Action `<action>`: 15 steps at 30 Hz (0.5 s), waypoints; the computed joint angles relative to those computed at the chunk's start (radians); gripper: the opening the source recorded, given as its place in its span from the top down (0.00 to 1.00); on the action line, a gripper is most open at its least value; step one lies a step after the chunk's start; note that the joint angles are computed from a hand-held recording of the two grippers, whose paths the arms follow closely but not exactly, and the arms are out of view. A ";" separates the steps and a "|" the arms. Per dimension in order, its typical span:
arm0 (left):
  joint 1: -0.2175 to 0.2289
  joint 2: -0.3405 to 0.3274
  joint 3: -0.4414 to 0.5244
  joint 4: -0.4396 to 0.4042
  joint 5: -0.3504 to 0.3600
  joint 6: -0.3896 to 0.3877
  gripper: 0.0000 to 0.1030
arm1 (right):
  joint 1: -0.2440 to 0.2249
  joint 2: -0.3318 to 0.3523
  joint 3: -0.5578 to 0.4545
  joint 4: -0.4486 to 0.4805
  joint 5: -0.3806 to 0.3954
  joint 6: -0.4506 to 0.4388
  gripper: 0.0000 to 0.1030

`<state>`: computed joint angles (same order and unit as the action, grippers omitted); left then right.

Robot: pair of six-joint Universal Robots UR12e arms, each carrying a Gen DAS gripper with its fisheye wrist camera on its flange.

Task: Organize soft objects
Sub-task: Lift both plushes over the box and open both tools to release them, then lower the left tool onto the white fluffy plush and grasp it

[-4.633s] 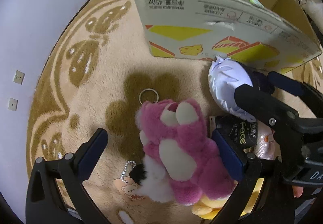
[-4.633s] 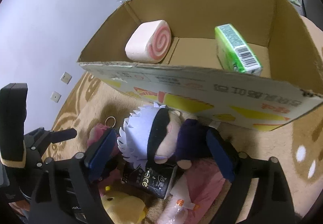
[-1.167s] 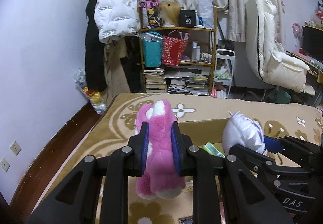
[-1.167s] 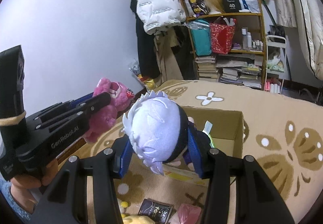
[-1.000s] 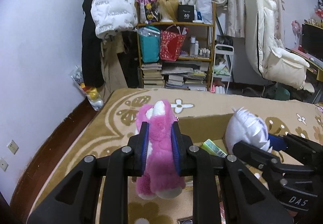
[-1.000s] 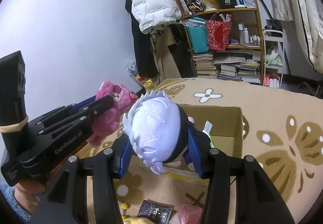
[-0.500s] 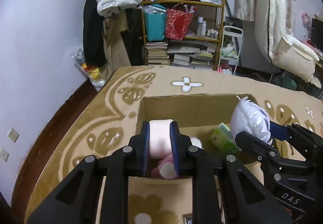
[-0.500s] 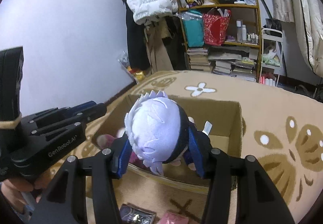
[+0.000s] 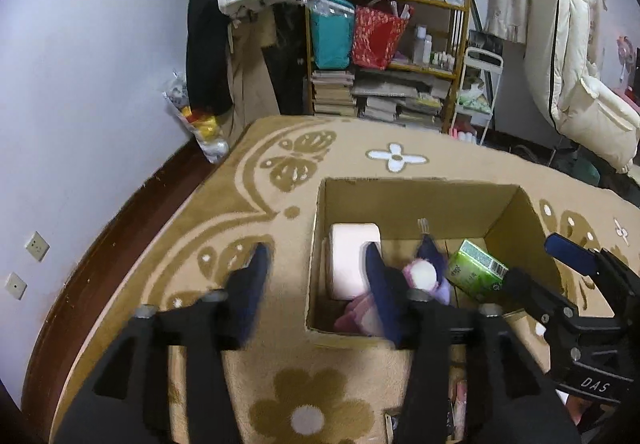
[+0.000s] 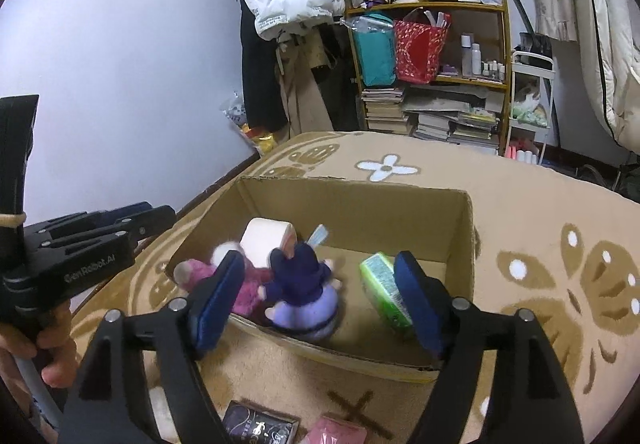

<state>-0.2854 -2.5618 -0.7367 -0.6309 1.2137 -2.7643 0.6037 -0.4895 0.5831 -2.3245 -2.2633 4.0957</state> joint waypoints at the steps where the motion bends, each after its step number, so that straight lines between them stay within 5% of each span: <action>1: 0.000 0.009 -0.022 0.036 0.011 -0.008 0.28 | 0.001 -0.001 0.001 0.000 -0.003 0.003 0.12; 4: -0.001 0.031 -0.061 0.075 0.040 -0.018 0.09 | 0.005 -0.009 0.019 -0.018 -0.012 0.018 0.01; 7: 0.000 0.044 -0.080 0.079 0.059 -0.027 0.03 | 0.010 -0.017 0.029 -0.011 -0.016 0.042 0.00; 15: 0.015 0.084 -0.124 0.026 0.072 -0.044 0.00 | 0.025 -0.013 -0.005 0.040 0.003 0.026 0.00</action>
